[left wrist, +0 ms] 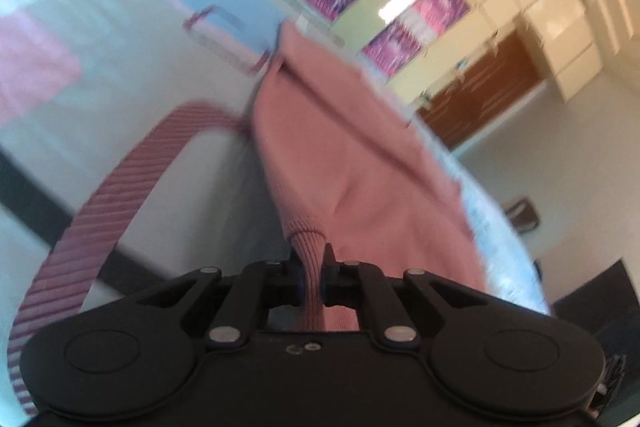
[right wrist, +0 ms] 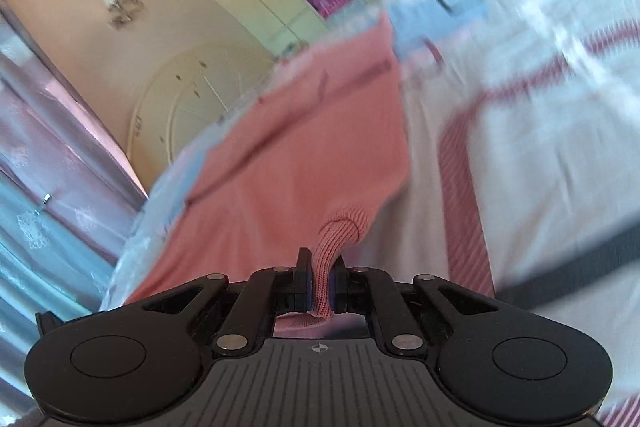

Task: Fold small clothes
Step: 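Lift the hem with both grippers, fold it toward the collar, release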

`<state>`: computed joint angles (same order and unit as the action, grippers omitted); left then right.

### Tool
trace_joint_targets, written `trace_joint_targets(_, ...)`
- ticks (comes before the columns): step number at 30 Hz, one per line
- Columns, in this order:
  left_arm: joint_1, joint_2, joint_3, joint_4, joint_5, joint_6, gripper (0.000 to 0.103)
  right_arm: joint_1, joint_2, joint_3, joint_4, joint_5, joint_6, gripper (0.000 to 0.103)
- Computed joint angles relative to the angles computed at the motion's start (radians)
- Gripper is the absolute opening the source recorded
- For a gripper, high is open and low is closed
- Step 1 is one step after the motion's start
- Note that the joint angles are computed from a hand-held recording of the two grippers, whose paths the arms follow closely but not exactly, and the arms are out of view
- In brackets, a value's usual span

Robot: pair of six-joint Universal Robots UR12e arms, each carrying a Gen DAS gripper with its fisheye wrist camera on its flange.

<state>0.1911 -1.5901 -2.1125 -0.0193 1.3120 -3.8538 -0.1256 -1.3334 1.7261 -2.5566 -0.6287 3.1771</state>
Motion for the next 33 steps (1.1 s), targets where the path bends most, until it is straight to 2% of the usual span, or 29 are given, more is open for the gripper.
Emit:
trace_joint_targets(3, 0.009, -0.028, 0.047, 0.047, -0.001, -0.009, 0.005, 0.023, 0.038, -0.061, -0.093, -0.015, 0.066, 0.007)
trace_joint_targets(6, 0.018, -0.081, 0.137, 0.041, -0.008, 0.011, 0.005, 0.055, 0.096, -0.159, -0.171, -0.059, 0.126, 0.007)
trace_joint_targets(12, 0.033, -0.24, 0.362, -0.022, -0.045, 0.056, 0.005, 0.125, 0.267, -0.448, -0.151, -0.19, 0.241, 0.007)
trace_joint_targets(17, 0.049, -0.376, 0.554, -0.116, -0.081, 0.092, 0.005, 0.165, 0.44, -0.722, -0.021, -0.275, 0.298, 0.007)
trace_joint_targets(24, 0.062, -0.526, 0.76, -0.328, -0.114, 0.21, 0.007, 0.191, 0.701, -1.124, 0.246, -0.3, 0.371, 0.007)
trace_joint_targets(25, 0.063, -0.543, 0.783, -0.344, -0.112, 0.237, 0.013, 0.193, 0.735, -1.174, 0.274, -0.292, 0.378, 0.007)
trace_joint_targets(26, 0.063, -0.556, 0.797, -0.341, -0.097, 0.25, 0.028, 0.196, 0.761, -1.214, 0.293, -0.299, 0.367, 0.008)
trace_joint_targets(27, 0.066, -0.562, 0.798, -0.312, -0.083, 0.234, 0.039, 0.202, 0.781, -1.253, 0.326, -0.327, 0.351, 0.023)
trace_joint_targets(28, 0.069, -0.562, 0.787, -0.267, -0.08, 0.212, 0.063, 0.208, 0.784, -1.258, 0.32, -0.37, 0.355, 0.054)
trace_joint_targets(29, 0.069, -0.56, 0.774, -0.213, -0.055, 0.196, 0.075, 0.211, 0.773, -1.231, 0.272, -0.403, 0.357, 0.069)
trace_joint_targets(30, 0.068, -0.56, 0.77, -0.189, -0.031, 0.206, 0.075, 0.213, 0.754, -1.184, 0.19, -0.424, 0.359, 0.074)
trace_joint_targets(31, 0.071, -0.565, 0.781, -0.207, -0.036, 0.241, 0.073, 0.211, 0.746, -1.163, 0.15, -0.424, 0.352, 0.074)
trace_joint_targets(33, 0.072, -0.57, 0.8, -0.273, -0.051, 0.341, 0.072, 0.207, 0.745, -1.16, 0.15, -0.419, 0.331, 0.073)
